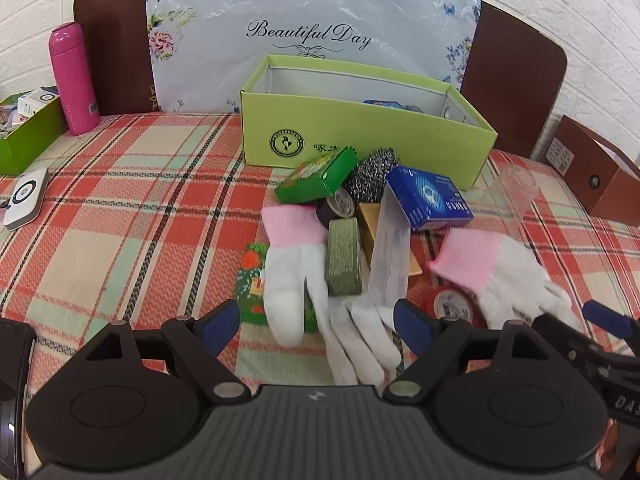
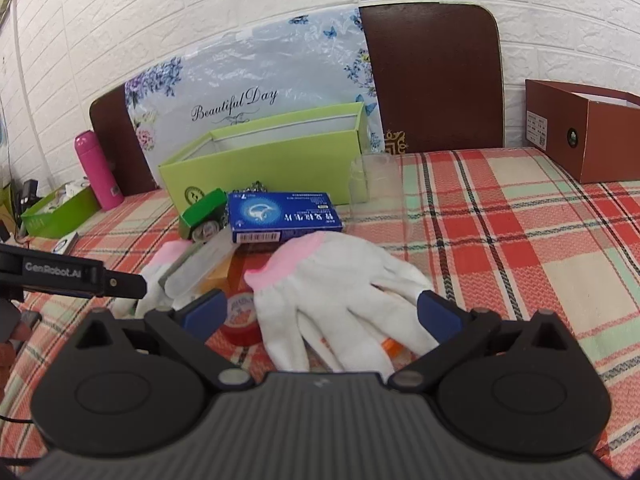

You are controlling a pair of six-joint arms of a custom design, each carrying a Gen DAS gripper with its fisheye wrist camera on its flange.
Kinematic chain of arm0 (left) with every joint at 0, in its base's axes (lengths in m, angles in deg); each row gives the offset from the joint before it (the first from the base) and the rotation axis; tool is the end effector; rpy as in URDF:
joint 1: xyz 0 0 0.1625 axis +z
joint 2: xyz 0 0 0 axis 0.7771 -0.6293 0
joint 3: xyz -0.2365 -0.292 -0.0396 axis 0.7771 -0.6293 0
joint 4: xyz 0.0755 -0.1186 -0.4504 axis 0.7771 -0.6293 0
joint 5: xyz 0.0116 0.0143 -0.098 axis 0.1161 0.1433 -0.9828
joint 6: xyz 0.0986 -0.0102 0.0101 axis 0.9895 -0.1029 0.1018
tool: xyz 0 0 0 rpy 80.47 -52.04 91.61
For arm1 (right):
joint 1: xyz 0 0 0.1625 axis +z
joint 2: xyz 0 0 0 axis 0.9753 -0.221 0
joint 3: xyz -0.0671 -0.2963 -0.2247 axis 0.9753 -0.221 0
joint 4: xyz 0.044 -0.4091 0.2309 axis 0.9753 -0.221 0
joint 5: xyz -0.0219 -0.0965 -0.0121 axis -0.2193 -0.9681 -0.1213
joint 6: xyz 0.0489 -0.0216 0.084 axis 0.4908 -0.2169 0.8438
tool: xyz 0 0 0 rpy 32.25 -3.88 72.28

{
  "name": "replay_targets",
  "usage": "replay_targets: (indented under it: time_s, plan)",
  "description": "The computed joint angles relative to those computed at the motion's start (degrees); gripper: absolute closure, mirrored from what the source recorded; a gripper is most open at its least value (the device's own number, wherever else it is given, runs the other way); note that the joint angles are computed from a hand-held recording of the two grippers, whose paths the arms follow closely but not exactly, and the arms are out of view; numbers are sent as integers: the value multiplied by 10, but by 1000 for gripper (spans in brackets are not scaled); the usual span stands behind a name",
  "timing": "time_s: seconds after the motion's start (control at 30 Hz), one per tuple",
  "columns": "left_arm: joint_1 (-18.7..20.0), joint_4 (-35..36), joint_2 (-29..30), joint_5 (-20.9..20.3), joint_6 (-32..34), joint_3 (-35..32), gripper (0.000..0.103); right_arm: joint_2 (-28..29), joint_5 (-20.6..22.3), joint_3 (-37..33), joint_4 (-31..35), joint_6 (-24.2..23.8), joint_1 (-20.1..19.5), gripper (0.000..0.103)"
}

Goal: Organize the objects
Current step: 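Withdraw both tools from the lime-green box back over the table, then grasp a pink-cuffed white glove with the left tool while the right tool grasps the other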

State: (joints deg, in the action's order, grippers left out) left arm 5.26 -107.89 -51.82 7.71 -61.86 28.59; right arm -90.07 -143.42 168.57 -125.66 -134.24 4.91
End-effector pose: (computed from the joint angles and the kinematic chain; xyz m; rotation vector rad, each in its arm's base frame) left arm -0.1423 -0.6146 0.0503 -0.0741 2.1334 -1.0947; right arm 0.0489 -0.6815 0.1197 1.0196 -2.5257 0.9272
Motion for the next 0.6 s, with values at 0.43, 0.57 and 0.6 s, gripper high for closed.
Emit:
replay_targets:
  time_s: [0.43,0.57,0.6]
  plan:
    - [14,-66,-24,-47,36,49,16,53,-26,-75,32,-160,0,0]
    - [20,-110,-8,-47,90,25,16,50,-27,-83,94,-145,-4,22]
    - [24,-116,-4,-50,102,17,16,45,-29,-80,107,-137,-4,33]
